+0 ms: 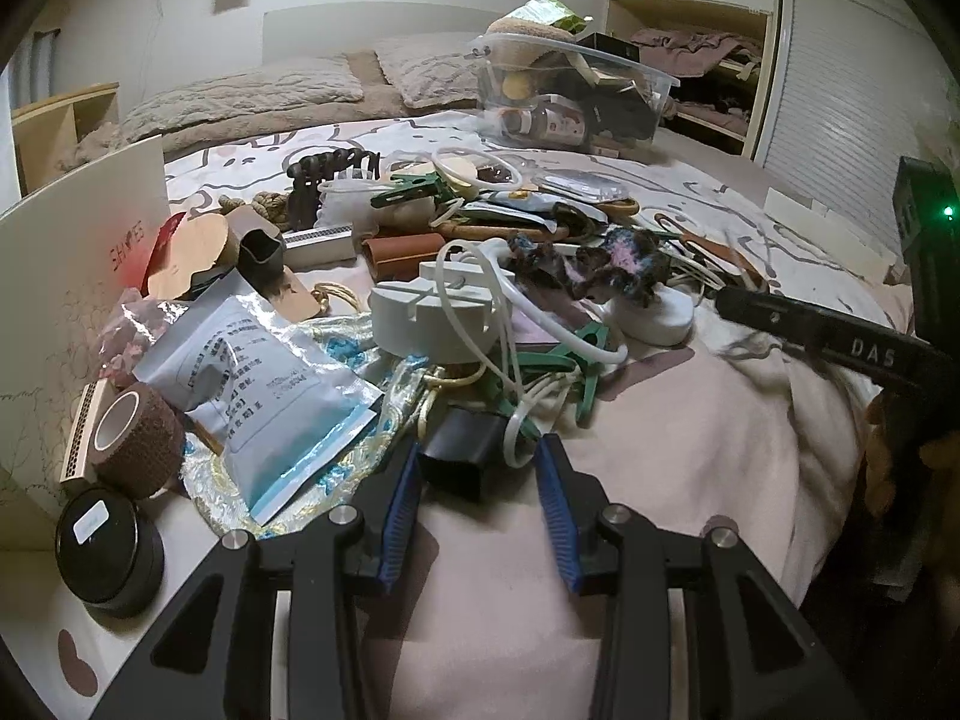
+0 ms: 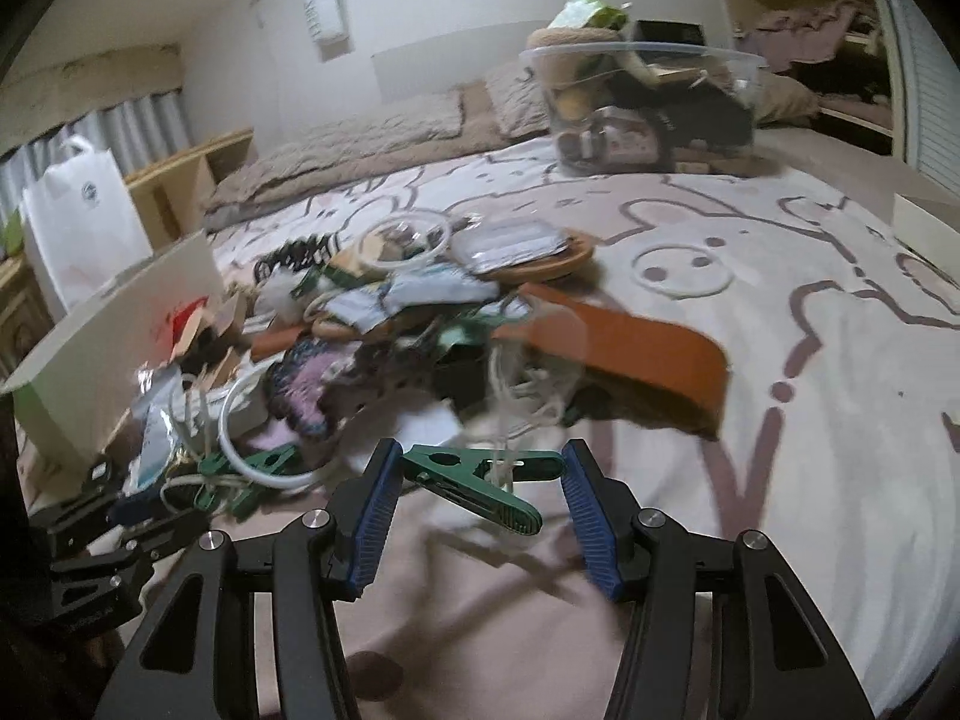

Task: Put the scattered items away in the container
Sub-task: 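Close the left tool on the black plug while the right tool grasps the green clothespin, then lift the black plug with the left tool while the right tool lifts the clothespin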

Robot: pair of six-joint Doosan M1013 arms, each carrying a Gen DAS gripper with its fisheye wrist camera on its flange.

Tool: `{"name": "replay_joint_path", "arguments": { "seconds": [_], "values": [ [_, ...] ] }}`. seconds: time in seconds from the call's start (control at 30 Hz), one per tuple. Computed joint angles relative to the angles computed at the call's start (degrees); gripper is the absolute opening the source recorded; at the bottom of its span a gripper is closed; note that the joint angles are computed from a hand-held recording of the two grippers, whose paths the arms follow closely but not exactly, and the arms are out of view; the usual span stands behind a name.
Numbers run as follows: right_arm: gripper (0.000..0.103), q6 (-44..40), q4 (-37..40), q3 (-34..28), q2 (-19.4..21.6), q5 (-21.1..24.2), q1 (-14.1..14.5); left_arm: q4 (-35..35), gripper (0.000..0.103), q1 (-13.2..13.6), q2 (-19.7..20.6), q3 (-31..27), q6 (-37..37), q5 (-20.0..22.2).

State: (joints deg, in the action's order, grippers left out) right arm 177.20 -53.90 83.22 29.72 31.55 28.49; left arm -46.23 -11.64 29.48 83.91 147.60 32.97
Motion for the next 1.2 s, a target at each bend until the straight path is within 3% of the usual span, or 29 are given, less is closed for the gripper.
{"name": "replay_joint_path", "arguments": {
  "seconds": [0.13,0.2,0.47,0.6,0.83,1.0,1.2],
  "values": [
    [0.055,3.1,-0.3,1.2,-0.7,-1.5,-0.7,-2.1,0.041,0.9,0.3,-0.6,0.7,3.6],
    [0.055,2.6,0.4,1.3,-0.8,-2.0,-0.8,-3.3,0.057,1.1,0.1,-0.3,1.9,4.2],
    [0.055,1.9,0.6,1.5,-0.9,-2.8,-0.8,0.5,0.057,0.5,-1.0,1.0,0.5,0.1],
    [0.055,1.9,0.7,1.6,-1.0,-3.3,-0.9,3.8,0.051,0.4,-0.5,0.2,-2.7,-0.2],
    [0.055,0.9,1.5,1.5,-0.9,-3.9,-0.9,4.9,0.044,-0.1,0.2,-0.7,-0.9,-0.5],
    [0.055,1.0,1.4,1.6,-1.0,-4.3,-0.9,4.8,0.03,-0.4,0.2,-0.7,1.4,-0.8],
    [0.055,1.1,1.3,1.7,-1.0,-4.8,-0.9,3.0,0.029,-0.1,-0.1,-0.4,1.6,-1.0]
  ]
}}
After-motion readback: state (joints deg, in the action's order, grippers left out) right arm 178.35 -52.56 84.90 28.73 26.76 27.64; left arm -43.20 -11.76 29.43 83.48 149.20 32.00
